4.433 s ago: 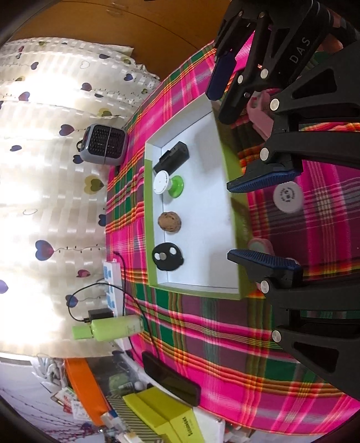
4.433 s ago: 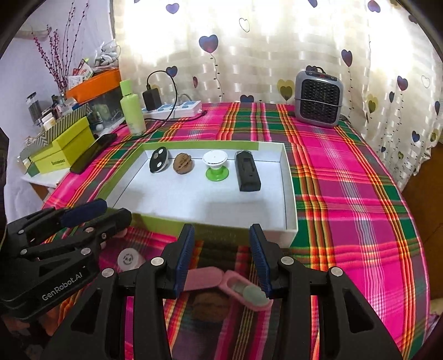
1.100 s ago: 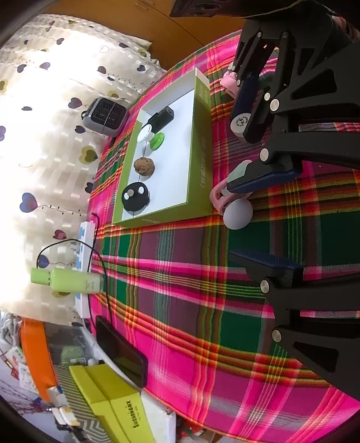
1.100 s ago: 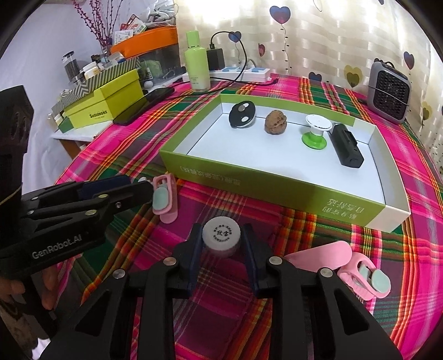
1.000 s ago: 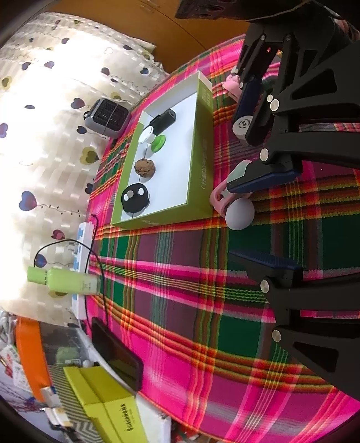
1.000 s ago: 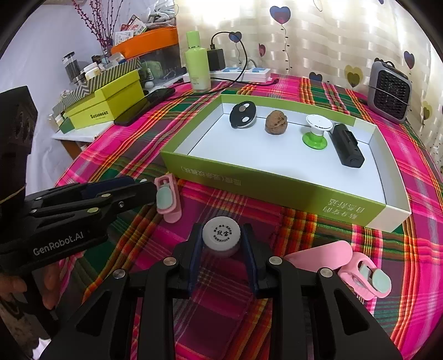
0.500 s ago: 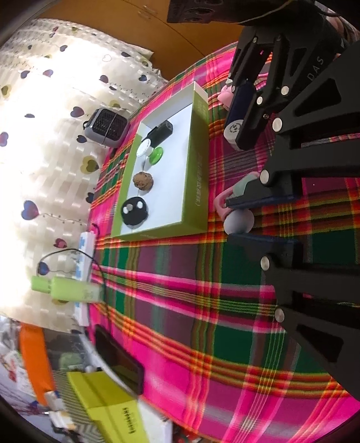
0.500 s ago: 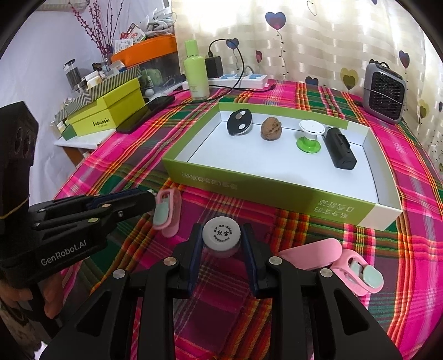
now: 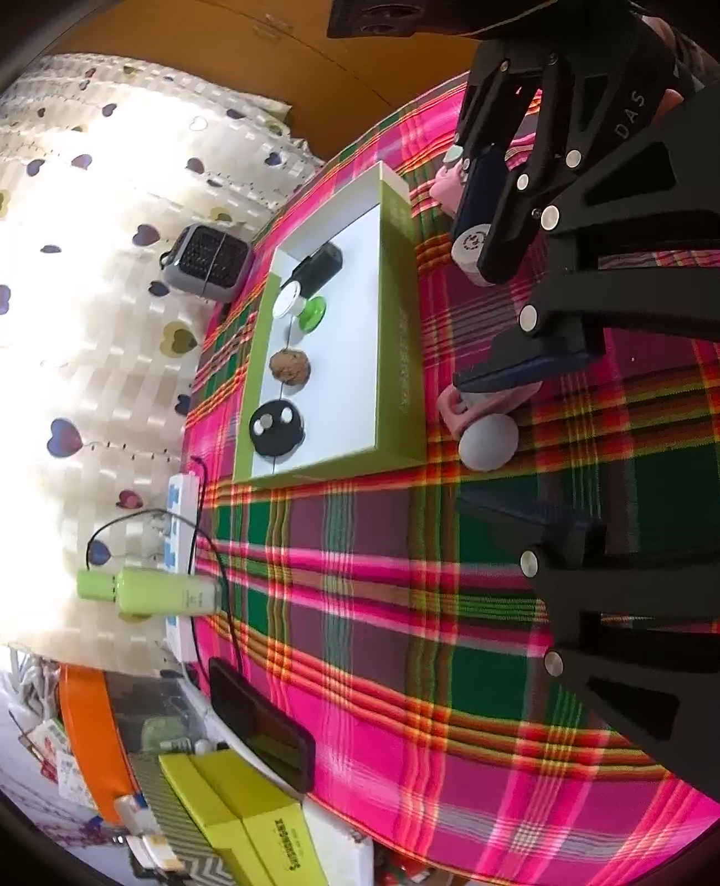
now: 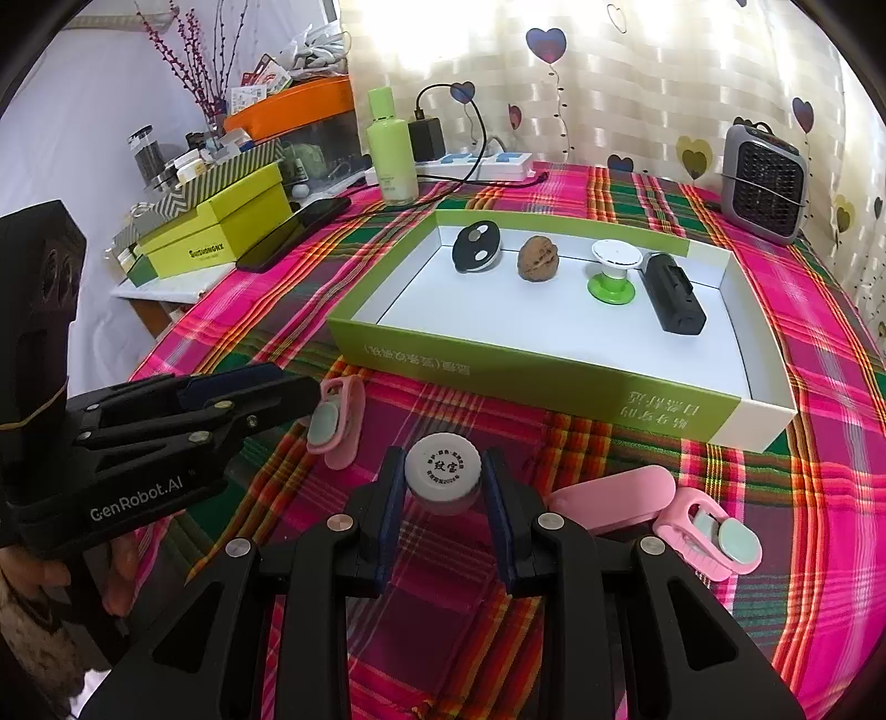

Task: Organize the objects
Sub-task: 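Close left gripper on the pink oblong object while right gripper holds white jar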

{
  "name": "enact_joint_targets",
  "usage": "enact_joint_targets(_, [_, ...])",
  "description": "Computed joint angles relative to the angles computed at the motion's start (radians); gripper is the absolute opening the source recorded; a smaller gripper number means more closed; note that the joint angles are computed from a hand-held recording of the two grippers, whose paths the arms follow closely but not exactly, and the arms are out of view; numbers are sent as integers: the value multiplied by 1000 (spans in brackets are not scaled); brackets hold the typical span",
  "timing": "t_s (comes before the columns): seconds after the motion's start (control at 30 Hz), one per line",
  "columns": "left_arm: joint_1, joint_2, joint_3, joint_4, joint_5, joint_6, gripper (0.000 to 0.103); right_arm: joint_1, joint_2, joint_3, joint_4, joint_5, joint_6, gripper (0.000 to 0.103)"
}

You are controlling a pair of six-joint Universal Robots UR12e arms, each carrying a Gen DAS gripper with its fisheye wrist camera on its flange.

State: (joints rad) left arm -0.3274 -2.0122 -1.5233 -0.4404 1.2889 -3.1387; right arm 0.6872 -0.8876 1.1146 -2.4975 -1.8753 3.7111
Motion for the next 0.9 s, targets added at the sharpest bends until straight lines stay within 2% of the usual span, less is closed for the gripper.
enact_joint_targets(0.2, [-21,1,4,-24,22,63,48,0,-5,8,-7,-3,12,29])
enact_joint_targets(0.27, [-25,1,9,-35,45,45,48,2,-11,16,-13,-8,12,29])
enact_joint_targets(0.47, [-24,17,-14,25,50,12,48,9,-59,80,-38,-82,40,29])
enact_joint_targets(0.73, [-37,23,-17,22,7,36,48,9,-105,145,-22,-125,98,29])
enact_joint_targets(0.9, [-53,18,-5,-17,-29,79,48,8,-127,180,-28,-144,134,29])
